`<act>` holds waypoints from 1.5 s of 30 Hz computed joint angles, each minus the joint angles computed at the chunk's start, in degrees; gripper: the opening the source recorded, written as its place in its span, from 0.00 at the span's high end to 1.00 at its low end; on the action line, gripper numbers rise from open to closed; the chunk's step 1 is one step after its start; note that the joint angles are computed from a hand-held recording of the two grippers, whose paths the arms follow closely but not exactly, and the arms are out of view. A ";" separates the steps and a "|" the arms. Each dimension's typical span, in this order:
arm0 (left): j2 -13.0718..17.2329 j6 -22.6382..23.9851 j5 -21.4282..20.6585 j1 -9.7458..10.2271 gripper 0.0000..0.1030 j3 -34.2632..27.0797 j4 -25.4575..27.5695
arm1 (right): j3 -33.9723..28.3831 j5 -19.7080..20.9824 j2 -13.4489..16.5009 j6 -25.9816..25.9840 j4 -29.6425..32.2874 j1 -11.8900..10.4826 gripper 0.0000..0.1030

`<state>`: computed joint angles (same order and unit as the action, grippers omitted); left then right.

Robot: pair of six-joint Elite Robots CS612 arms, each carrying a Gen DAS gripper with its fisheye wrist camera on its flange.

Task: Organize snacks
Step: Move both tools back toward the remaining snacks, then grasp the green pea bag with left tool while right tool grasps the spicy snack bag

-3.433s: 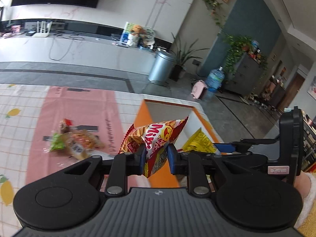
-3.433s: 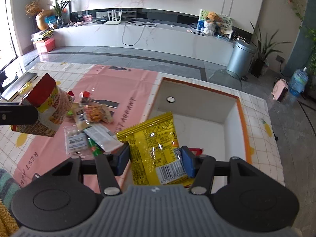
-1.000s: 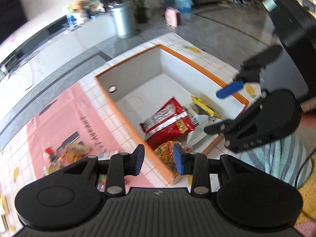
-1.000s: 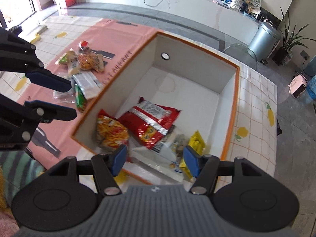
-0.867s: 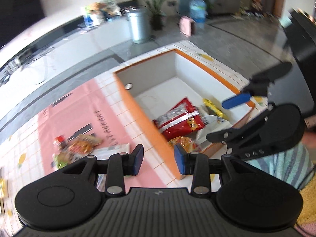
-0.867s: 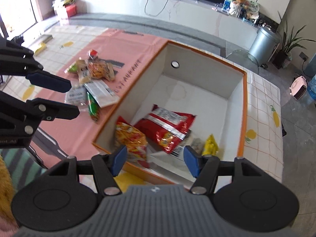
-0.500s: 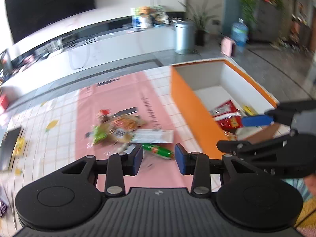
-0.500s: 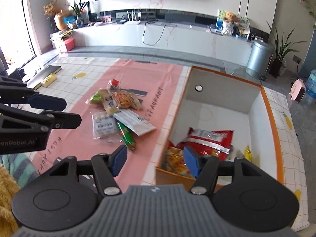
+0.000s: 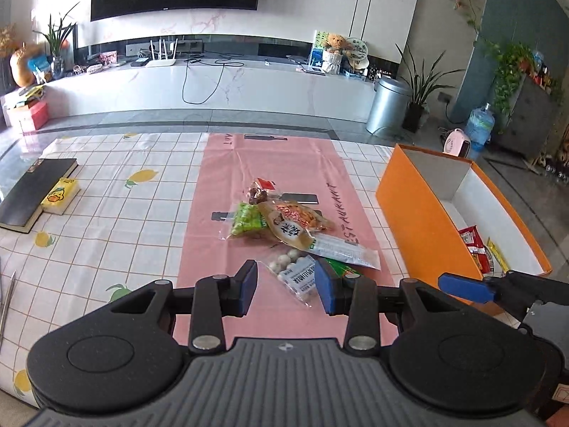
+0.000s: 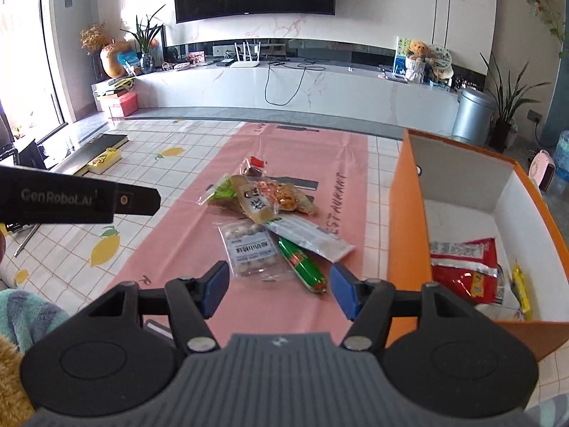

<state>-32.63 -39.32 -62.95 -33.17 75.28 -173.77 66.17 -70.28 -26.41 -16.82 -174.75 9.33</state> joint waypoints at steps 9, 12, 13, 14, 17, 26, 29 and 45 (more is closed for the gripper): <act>0.38 1.72 -7.70 3.11 0.54 1.04 -3.17 | -6.80 -0.72 3.64 1.11 5.19 1.40 0.41; 1.19 3.89 -8.60 3.80 0.54 -0.50 -0.83 | -10.10 -1.62 5.40 -0.84 7.97 1.76 0.41; 1.58 4.85 -9.07 4.08 0.54 -1.32 0.19 | -11.71 -1.89 6.22 -1.31 9.12 1.87 0.41; 1.89 5.73 -9.58 4.34 0.54 -1.97 0.96 | -12.94 -1.96 6.80 -1.63 10.12 1.94 0.41; 3.03 8.55 -10.39 5.09 0.53 -4.21 3.12 | -17.75 -1.81 9.09 -1.77 13.31 2.15 0.41; 8.17 11.85 -12.58 7.30 0.50 -12.29 6.77 | -36.21 -2.01 18.13 2.45 23.29 2.97 0.40; 9.89 11.91 -13.88 7.82 0.50 -14.87 8.78 | -41.36 -0.51 20.67 2.15 28.46 3.14 0.41; 12.67 11.01 -18.18 8.47 1.00 -19.57 12.66 | -56.71 2.04 28.82 4.61 38.24 3.04 0.85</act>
